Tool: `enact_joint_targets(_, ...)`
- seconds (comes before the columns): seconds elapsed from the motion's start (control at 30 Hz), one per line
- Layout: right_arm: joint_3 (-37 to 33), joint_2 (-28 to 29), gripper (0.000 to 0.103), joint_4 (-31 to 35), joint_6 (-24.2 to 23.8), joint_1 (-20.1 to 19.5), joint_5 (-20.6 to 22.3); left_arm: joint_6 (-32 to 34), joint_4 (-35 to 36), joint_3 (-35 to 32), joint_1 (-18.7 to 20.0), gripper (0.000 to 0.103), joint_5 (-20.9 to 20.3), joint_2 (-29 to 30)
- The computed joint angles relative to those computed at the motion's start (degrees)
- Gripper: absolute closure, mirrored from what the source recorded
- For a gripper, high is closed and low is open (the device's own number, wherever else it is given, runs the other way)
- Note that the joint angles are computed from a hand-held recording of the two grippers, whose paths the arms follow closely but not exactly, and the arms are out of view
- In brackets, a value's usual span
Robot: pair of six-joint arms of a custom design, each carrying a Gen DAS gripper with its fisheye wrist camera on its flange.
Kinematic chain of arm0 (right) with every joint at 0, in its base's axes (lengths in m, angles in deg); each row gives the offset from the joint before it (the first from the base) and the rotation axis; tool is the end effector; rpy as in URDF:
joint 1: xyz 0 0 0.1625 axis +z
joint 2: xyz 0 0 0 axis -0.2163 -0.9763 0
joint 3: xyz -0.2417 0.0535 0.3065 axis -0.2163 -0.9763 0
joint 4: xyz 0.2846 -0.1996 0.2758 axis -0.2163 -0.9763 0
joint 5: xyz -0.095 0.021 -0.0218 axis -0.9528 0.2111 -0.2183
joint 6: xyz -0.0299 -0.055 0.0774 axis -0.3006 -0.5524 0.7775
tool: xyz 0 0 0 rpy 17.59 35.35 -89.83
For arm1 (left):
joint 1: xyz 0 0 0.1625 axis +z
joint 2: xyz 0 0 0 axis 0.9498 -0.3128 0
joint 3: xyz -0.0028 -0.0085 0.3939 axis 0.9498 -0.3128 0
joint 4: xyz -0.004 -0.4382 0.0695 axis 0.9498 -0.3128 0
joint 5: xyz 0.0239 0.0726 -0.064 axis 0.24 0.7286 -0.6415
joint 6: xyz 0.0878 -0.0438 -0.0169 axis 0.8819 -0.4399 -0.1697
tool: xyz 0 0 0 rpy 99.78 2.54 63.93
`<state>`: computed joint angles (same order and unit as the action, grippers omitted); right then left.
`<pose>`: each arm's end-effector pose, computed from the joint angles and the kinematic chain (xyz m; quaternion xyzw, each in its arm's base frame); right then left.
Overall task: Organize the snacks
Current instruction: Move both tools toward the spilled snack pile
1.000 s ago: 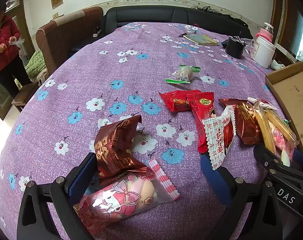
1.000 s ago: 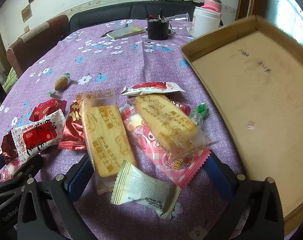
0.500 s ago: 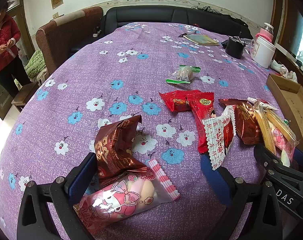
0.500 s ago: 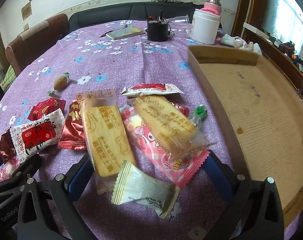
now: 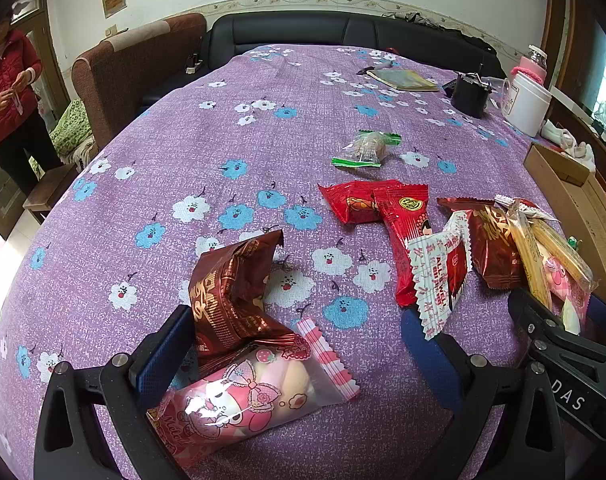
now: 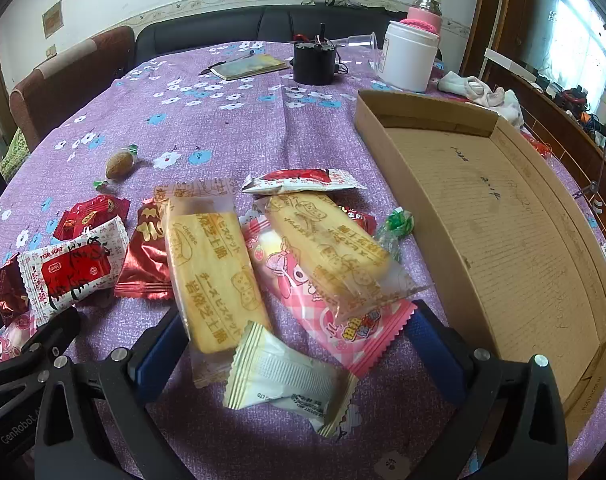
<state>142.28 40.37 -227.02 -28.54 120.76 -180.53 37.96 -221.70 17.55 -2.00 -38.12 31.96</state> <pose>0.3263 -0.7572 -0.0692 0.2593 -0.8770 0.2381 0.3272 -0.0143 -0.6843 0.2365 -0.1035 0.8189 -0.3745 0.4224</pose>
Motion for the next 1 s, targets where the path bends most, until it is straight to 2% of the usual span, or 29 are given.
enact_joint_targets(0.27, -0.03, 0.01, 0.000, 0.03, 0.03, -0.02, 0.00, 0.01, 0.00, 0.05, 0.01, 0.000, -0.01, -0.07)
enact_joint_targets(0.47, -0.24, 0.25, 0.000, 0.04, 1.82, 0.15, -0.74, -0.91, 0.67, -0.45, -0.22, 0.000, 0.30, 0.29)
enact_joint_targets(0.6, 0.31, -0.20, 0.000, 0.15, 1.09, 0.04, -0.16, -1.05, 0.58, -0.03, -0.09, 0.000, 0.37, -0.19)
enact_joint_targets(0.77, 3.27, -2.42, 0.000, 0.24, -1.76, -0.55, 3.45, -1.44, 1.16, 0.43, -0.22, 0.000, 0.71, -0.61)
enact_joint_targets(0.87, 7.15, -5.26, 0.000, -0.17, -3.67, -1.02, 9.39, -1.41, 1.04, 1.23, -0.56, 0.000, 2.25, -1.01)
enact_joint_targets(1.0, 11.28, -8.32, 0.000, -1.59, -6.95, -0.74, 14.95, 4.79, -8.42, 3.60, -2.07, 0.001, 5.32, -0.61)
